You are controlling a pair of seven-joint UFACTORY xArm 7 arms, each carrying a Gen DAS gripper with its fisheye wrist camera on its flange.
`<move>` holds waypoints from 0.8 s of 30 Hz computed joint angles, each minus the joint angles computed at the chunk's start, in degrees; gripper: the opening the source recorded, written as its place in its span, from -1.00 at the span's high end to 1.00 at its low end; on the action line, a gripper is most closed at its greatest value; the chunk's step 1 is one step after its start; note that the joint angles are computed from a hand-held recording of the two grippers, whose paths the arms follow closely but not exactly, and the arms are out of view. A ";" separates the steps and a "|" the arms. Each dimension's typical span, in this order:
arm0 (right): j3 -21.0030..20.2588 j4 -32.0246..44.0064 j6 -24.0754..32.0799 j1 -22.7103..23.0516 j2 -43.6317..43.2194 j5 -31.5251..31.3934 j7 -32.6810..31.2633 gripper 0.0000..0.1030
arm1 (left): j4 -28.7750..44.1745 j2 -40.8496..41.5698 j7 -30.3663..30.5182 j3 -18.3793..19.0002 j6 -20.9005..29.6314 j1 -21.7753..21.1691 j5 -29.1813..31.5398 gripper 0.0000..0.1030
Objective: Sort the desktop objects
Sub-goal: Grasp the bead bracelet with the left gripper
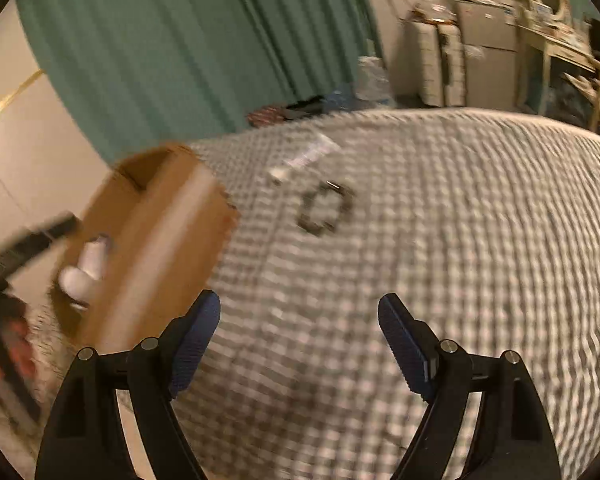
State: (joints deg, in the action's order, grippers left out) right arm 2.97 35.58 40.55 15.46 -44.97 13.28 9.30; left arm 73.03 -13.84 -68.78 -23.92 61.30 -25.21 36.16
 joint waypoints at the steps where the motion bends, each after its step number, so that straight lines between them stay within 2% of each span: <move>1: -0.32 -0.22 0.71 -0.61 -0.41 -0.36 0.17 -0.58 | 1.62 1.64 -0.85 -1.19 0.62 -0.13 1.28 -1.00; 5: -2.05 -1.91 -0.67 -3.58 -2.61 -1.23 0.47 -0.58 | 7.97 10.49 -3.44 -2.52 0.03 -3.69 4.64 -1.00; 10: -6.36 -2.88 -3.26 -5.11 -0.98 0.27 -1.32 -0.58 | 15.69 23.12 -6.07 -0.62 -3.48 -8.90 7.52 -1.00; 16: -9.85 -2.33 -5.09 -6.33 3.45 3.14 -5.07 -0.58 | 25.30 36.63 -6.32 4.87 -5.04 -14.21 10.52 -1.00; 18: -10.42 -2.07 -5.66 -6.70 4.64 4.03 -6.44 -0.58 | 30.55 41.44 -9.01 8.49 -0.79 -17.35 12.98 -1.00; 20: -10.10 -1.96 -6.26 -7.39 5.85 4.24 -7.17 -0.58 | 33.94 45.00 -8.91 11.01 -0.48 -18.62 13.58 -0.97; 21: -9.96 -1.73 -6.65 -7.54 6.95 4.38 -7.54 -0.58 | 36.06 47.09 -7.38 11.75 -0.74 -18.55 12.69 -0.91; 23: -9.95 -1.14 -6.65 -7.53 8.86 4.59 -8.89 -0.58 | 40.36 50.76 -4.11 13.36 0.99 -19.12 11.15 -0.66; 24: -9.60 -0.98 -6.87 -7.84 9.66 4.48 -9.16 -0.58 | 41.75 52.12 -2.67 13.93 1.40 -19.03 9.94 -0.42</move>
